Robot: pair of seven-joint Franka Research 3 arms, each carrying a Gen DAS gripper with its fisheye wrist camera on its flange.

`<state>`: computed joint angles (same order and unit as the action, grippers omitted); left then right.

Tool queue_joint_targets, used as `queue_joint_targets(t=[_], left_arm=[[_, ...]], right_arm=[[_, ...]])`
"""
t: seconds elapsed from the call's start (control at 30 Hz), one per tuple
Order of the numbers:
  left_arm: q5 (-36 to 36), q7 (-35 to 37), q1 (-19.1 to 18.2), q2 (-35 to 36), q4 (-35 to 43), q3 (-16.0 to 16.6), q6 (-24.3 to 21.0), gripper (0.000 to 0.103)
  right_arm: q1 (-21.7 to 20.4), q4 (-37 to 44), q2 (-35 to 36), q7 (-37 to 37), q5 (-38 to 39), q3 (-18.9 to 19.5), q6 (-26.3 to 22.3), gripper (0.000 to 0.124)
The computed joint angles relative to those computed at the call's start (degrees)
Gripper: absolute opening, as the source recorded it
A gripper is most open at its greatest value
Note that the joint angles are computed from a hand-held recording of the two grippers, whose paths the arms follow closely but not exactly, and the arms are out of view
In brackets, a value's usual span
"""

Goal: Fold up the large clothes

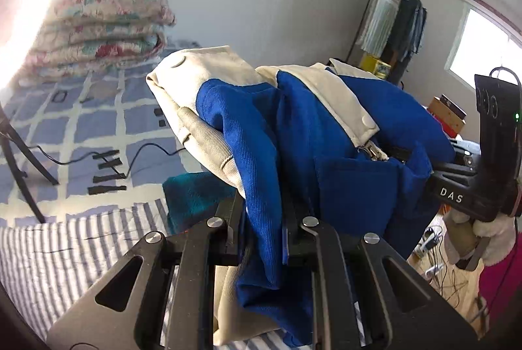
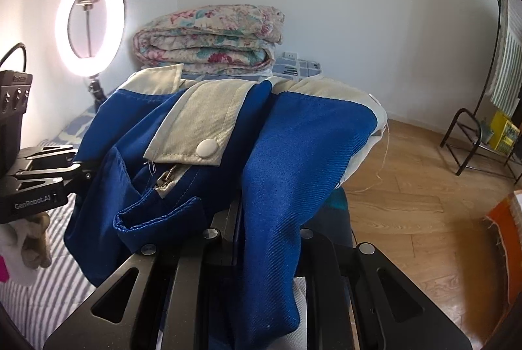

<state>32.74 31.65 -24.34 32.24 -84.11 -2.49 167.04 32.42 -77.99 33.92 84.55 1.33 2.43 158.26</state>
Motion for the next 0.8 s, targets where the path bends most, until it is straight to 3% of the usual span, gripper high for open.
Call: queue_joint_targets(t=[0.1,0.17,0.27,0.4,0.47,0.6,0.63,0.7,0.8], left_arm=[[-3.03,2.92,1.81,4.44,3.94,-2.36,-1.39,0.013],[-3.76,3.62,1.32,6.76,5.98,-1.82,-2.88,0.013],[-4.84,3.60,1.66,7.97,5.93,-1.27,-2.10,0.013],[-9.52,6.17,5.64,7.68,3.05,-4.59,-0.60,0.016],[-11.70,7.11,7.02,7.43,1.20,-5.68,1.22,0.020],[-10.26,5.64,3.82,6.15,-0.80,-1.58,0.39,0.027],[-9.25,4.68,2.64,5.62,-1.21,-0.26,-0.29,0.027],[-6.23,2.64,0.24,4.27,-2.19,2.22,-1.52,0.027],[-1.91,0.63,-1.47,2.17,-3.82,3.52,-3.12,0.025]], right_arm=[[-1.93,1.70,2.08,-1.02,2.29,1.35,-0.98,0.014],[-3.17,3.85,4.39,-2.10,3.96,2.23,-2.51,0.014],[-5.25,5.06,6.16,-3.88,7.09,3.63,-3.95,0.014],[-8.52,5.98,7.69,-2.05,12.85,4.60,-5.82,0.023],[-8.19,4.93,7.50,-0.74,13.01,3.45,-5.19,0.028],[-6.88,3.69,7.08,3.46,11.60,1.06,-4.86,0.045],[-7.14,4.42,7.58,4.49,10.46,1.50,-4.61,0.045],[-4.88,2.13,5.70,6.39,9.35,-1.58,-4.16,0.045],[-3.67,1.24,4.83,10.07,5.87,-3.32,-4.30,0.045]])
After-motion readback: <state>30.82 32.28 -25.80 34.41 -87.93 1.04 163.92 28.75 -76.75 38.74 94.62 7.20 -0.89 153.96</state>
